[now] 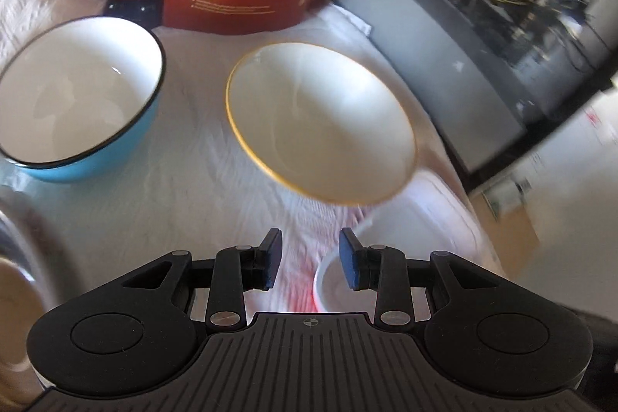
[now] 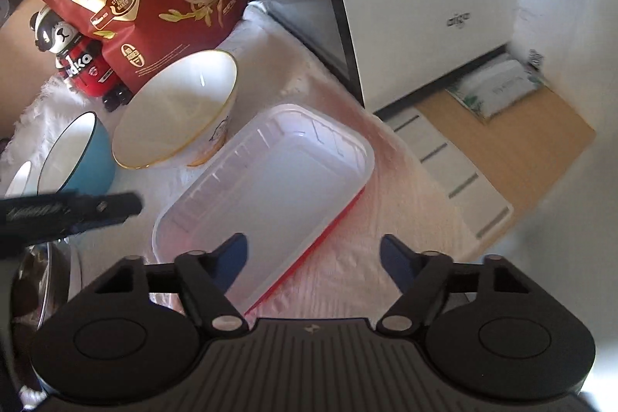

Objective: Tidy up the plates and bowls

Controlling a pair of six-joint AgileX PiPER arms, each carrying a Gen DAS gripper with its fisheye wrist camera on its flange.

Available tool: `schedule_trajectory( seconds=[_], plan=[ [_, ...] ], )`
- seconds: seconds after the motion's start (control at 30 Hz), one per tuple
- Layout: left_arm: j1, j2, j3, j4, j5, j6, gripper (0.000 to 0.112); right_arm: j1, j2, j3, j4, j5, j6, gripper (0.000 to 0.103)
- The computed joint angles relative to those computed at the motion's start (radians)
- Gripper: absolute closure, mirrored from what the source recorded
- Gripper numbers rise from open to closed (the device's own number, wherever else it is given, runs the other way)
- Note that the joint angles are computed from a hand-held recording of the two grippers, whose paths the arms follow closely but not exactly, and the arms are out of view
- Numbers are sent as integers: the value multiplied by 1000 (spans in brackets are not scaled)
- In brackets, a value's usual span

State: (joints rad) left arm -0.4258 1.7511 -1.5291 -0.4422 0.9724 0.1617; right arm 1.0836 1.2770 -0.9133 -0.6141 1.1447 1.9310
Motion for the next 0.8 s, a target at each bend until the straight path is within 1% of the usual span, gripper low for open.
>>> schedule_trajectory(
  seconds=[0.07, 0.13, 0.17, 0.23, 0.27, 0.4, 0.5, 0.53, 0.67, 0.77, 0.8],
  plan=[
    [-28, 26, -21, 45, -13, -70, 78, -86, -65, 76, 27, -125, -90, 44],
    [-37, 49, -36, 48, -1, -111, 80, -194, -106, 135, 84, -248, -214, 48],
    [-31, 51, -29, 18, 6, -114, 81, -260, -119, 159, 128, -310, -299, 49],
    [-18, 52, -15, -47, 40, -112, 82, -376, -133, 189, 225, -398, -485, 50],
    [-24, 48, -8, -50, 55, -123, 82, -419, -135, 193, 259, -419, -565, 50],
    [-49, 46, 9, -103, 120, -125, 81, -545, -131, 175, 332, -438, -824, 50],
    [-64, 59, 27, -165, 140, -122, 81, -586, -109, 146, 335, -448, -950, 50],
    [-72, 57, 39, -176, 136, -123, 81, -593, -97, 135, 340, -456, -987, 49],
    [-90, 76, 45, -233, 119, -105, 81, -534, -38, 86, 192, -424, -957, 49],
    [-95, 88, 49, -248, 91, -89, 81, -517, -7, 62, 129, -400, -938, 48],
    [-91, 99, 42, -256, 92, -89, 81, -507, -5, 61, 104, -387, -927, 48]
  ],
)
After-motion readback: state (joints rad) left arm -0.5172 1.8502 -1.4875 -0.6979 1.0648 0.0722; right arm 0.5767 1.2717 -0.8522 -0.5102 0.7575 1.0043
